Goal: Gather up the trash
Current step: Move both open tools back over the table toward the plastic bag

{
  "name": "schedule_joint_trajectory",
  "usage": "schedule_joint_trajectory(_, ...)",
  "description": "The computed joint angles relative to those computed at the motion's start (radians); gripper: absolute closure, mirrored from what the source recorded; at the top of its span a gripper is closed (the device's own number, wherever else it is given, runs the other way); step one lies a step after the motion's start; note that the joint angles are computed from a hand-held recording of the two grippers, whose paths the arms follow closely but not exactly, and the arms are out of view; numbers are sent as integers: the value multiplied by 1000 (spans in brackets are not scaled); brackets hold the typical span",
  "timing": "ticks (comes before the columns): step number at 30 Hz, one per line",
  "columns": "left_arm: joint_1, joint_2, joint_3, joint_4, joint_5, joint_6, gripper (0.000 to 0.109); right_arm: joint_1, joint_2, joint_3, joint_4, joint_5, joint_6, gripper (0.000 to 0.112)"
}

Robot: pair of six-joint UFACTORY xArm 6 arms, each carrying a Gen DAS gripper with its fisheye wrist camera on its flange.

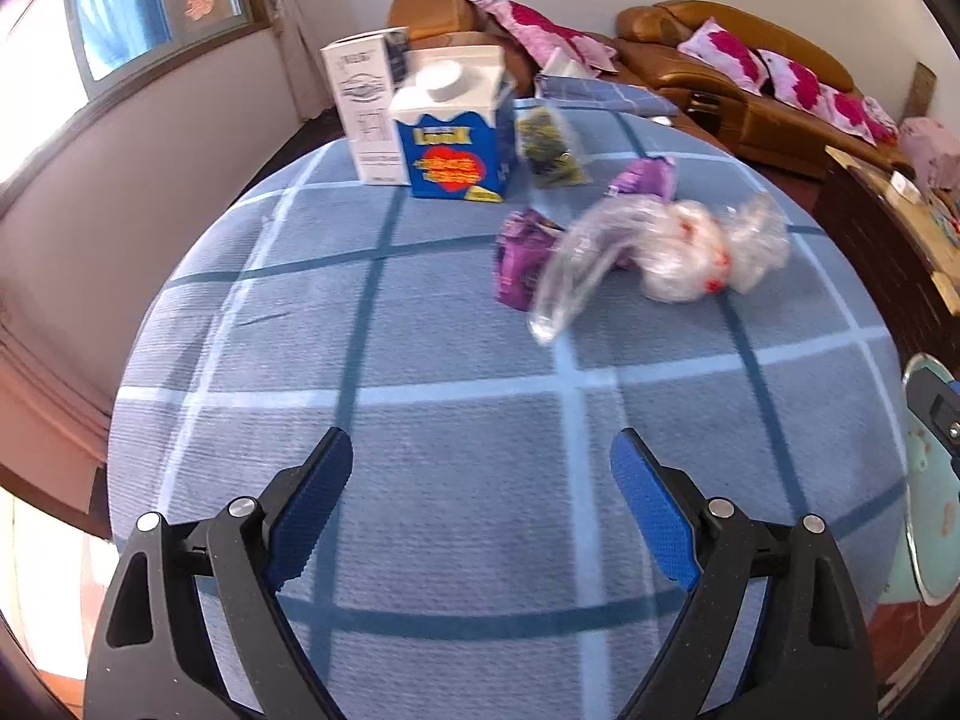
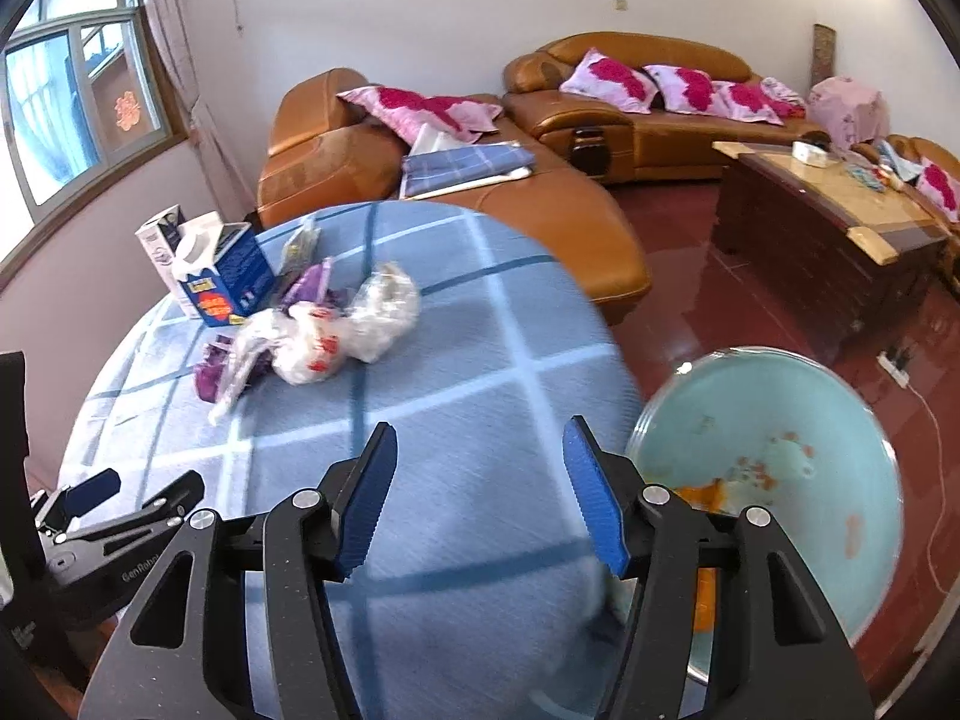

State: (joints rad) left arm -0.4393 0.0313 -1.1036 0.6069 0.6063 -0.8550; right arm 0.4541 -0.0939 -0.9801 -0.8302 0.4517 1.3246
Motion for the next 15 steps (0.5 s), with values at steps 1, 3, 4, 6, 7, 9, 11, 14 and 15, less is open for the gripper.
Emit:
schedule_joint_trajectory(1, 6, 0, -1, 8, 3, -2, 22, 2, 18, -18, 11, -4, -9, 54)
schedule_joint_trajectory(3, 17, -2, 0, 22, 6, -4, 22, 6, 70, -69, 40, -16, -32, 54)
schedule_joint_trajectory(4, 23, -2, -1, 25, 8, -4, 22, 8, 93, -93, 51, -18, -41, 54)
schedule_joint_trajectory(6, 37, -1, -1, 32, 13, -6, 22, 9, 129, -133, 73, -24, -62, 54)
schedule_joint_trajectory(7, 43, 2, -4, 36, 17, -6, 22, 9, 147, -153, 84, -28, -74, 54)
schedule_joint_trajectory(9, 59, 10, -9, 40, 25, -8, 22, 10, 197, -208, 126, -38, -112, 54)
schedule_joint_trajectory(11, 75, 18, -13, 32, 24, -3, 22, 14, 252, -271, 165, -41, -151, 54)
schedule_joint_trajectory(14, 94, 25, -14, 29, 23, 2, 22, 22, 326, -356, 198, -16, -193, 57)
schedule_joint_trajectory(15, 102, 26, -13, 33, 23, 1, 22, 22, 347, -379, 215, -15, -207, 58)
